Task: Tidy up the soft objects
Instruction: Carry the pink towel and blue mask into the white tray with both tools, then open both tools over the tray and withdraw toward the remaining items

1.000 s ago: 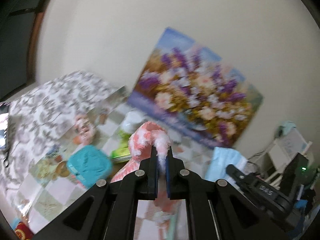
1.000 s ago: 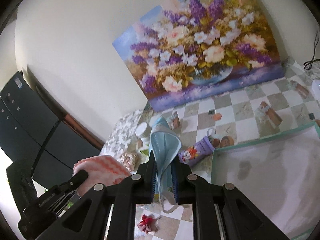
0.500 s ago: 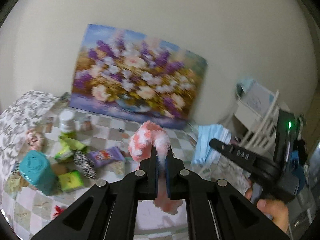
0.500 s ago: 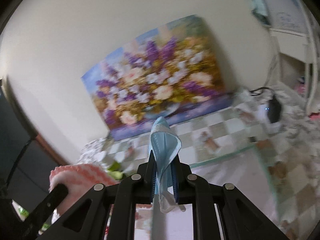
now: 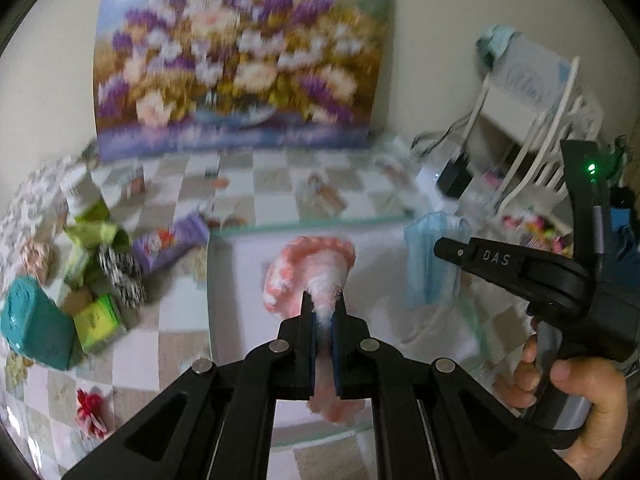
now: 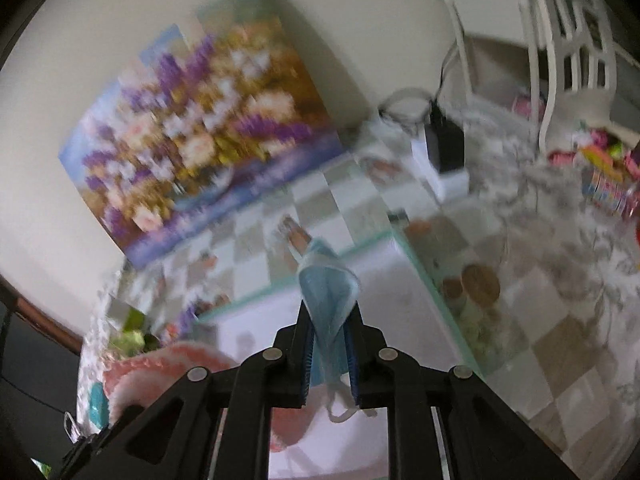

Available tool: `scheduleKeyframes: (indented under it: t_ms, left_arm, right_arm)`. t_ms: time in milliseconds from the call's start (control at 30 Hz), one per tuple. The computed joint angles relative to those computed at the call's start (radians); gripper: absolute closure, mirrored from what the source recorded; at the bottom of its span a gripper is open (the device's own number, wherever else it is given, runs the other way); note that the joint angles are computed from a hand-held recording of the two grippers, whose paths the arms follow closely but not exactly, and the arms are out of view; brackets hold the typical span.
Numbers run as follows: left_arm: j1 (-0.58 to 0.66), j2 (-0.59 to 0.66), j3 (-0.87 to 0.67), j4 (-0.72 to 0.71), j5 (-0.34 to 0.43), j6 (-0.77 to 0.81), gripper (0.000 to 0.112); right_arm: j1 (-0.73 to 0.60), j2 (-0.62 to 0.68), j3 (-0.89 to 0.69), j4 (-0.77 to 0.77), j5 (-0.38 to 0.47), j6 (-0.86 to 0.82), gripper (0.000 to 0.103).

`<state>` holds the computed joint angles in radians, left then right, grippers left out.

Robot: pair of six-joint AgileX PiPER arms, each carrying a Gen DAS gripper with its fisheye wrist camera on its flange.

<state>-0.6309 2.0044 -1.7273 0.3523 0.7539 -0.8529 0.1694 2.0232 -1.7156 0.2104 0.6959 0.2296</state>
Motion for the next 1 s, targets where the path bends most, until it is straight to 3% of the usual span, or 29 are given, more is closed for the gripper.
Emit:
scheduleKeyframes:
  t_ms: [67,133,200,267,400,600,667,867,1000]
  left_arm:
    - [0.018,0.031,-0.030,-0.063,0.045,0.041,0.104]
    - [0.030,0.061,-0.058,-0.096,0.092,0.061,0.091]
    - [0.032,0.084,-0.083,-0.095,0.144,0.053,0.059]
    - [0.036,0.098,-0.099,-0.092,0.168,0.045,0.051]
    - [0.056,0.119,-0.116,-0.130,0.202,0.067,0.031]
    - [0.082,0.143,-0.130,-0.149,0.256,0.048,0.020]
    - [0.096,0.141,-0.116,-0.150,0.263,0.022,0.019]
    - [0.144,0.100,-0.047,-0.171,0.223,-0.043,0.019]
    - [0.175,0.059,0.014,-0.202,0.160,-0.063,0.011]
  right_arm:
    - [0.005,0.036,-0.031,-0.002,0.037,-0.002,0.086]
    - [0.018,0.080,-0.074,-0.017,0.088,0.003,0.086]
    - [0.028,0.108,-0.104,-0.030,0.131,0.008,0.075]
    - [0.041,0.127,-0.126,-0.058,0.168,0.025,0.040]
    - [0.056,0.148,-0.149,-0.106,0.203,0.052,0.033]
    - [0.072,0.182,-0.189,-0.128,0.257,0.059,0.013]
    - [0.082,0.183,-0.189,-0.154,0.258,0.076,0.000]
    - [0.095,0.187,-0.198,-0.179,0.269,0.098,0.000]
    - [0.094,0.190,-0.211,-0.165,0.288,0.107,0.000]
